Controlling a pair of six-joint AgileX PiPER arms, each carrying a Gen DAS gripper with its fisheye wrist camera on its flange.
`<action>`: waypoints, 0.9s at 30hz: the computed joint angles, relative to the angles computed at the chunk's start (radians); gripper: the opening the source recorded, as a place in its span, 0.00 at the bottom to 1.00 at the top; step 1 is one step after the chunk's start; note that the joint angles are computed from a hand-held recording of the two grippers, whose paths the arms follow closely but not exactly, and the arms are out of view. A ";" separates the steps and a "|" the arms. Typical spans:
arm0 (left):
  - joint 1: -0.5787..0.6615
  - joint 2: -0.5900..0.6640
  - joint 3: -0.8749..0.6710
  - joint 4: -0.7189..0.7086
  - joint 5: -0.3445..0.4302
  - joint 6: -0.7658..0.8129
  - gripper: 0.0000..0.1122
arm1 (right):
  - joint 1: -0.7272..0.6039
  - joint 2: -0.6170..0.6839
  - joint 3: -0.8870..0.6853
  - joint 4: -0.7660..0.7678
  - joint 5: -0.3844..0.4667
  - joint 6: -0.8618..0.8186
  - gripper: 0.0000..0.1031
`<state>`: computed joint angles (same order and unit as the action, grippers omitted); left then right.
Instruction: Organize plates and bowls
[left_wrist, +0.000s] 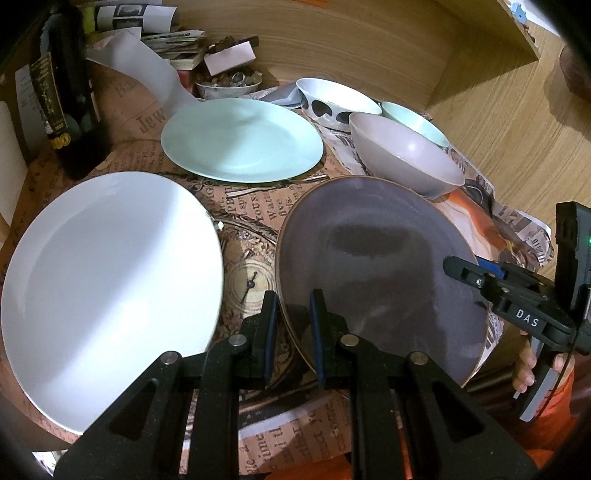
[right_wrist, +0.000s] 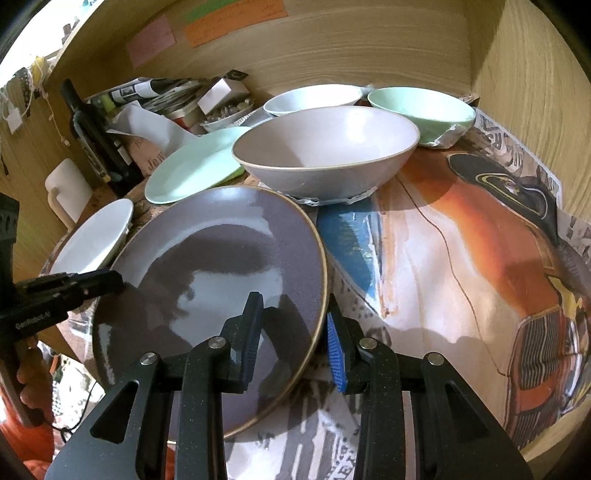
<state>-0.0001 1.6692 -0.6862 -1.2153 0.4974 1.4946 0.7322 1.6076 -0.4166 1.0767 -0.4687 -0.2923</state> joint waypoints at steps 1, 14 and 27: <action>-0.002 0.000 -0.001 0.005 -0.003 -0.004 0.14 | -0.004 0.000 0.001 -0.013 0.001 0.010 0.29; 0.035 -0.070 0.036 -0.155 -0.007 0.173 0.22 | 0.076 -0.089 0.007 0.252 -0.127 -0.195 0.38; 0.260 -0.265 0.115 -0.332 0.096 0.423 0.76 | 0.210 -0.091 -0.148 0.357 -0.240 -0.396 0.68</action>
